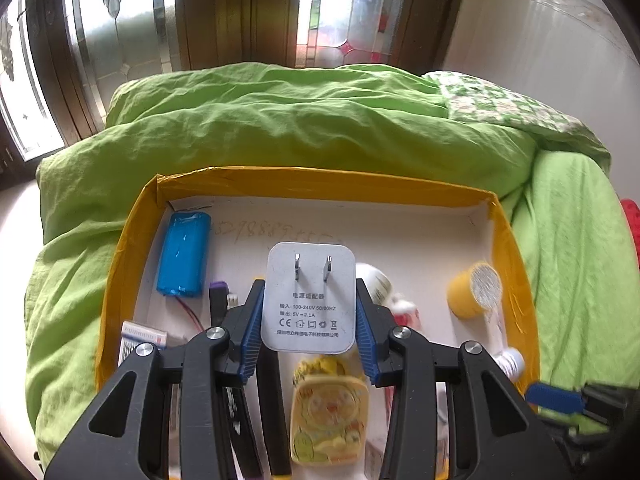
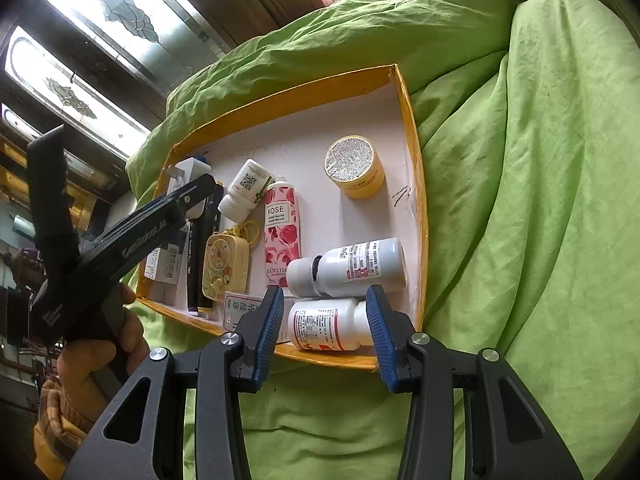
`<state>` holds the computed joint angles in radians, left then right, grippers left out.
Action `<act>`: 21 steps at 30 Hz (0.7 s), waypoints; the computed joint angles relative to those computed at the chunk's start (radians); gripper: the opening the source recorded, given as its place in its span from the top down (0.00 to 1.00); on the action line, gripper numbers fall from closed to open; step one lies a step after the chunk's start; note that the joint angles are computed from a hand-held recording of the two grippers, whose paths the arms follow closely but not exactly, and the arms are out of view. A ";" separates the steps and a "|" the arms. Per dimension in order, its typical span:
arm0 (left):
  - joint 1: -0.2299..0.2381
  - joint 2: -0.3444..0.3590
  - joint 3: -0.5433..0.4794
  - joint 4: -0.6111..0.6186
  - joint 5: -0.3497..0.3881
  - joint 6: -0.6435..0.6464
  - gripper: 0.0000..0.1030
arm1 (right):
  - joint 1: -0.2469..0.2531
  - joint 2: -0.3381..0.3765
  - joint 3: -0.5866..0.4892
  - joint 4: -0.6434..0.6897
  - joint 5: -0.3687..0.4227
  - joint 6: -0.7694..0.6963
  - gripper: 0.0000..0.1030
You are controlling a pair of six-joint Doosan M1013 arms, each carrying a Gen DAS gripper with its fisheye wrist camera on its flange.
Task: Organize rigid objects
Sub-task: 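Open both grippers to release the pill bottle and charger in the tray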
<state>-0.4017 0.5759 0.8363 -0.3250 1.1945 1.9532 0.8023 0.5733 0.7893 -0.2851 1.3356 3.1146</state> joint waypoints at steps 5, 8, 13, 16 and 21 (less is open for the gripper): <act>-0.008 0.062 -0.092 0.014 0.038 -0.047 0.63 | -0.002 -0.006 0.010 0.005 -0.009 0.007 0.63; -0.013 0.097 -0.143 0.006 0.077 -0.066 0.63 | -0.003 -0.007 0.014 0.004 -0.010 0.013 0.63; -0.034 0.109 -0.143 0.036 0.080 -0.058 0.63 | -0.007 -0.006 0.020 0.026 -0.010 0.012 0.56; -0.038 0.109 -0.131 0.037 0.078 -0.058 0.63 | -0.008 -0.005 0.022 0.026 -0.006 0.020 0.51; -0.045 0.100 -0.118 0.073 0.064 -0.048 0.54 | -0.007 -0.005 0.023 0.020 0.000 0.032 0.42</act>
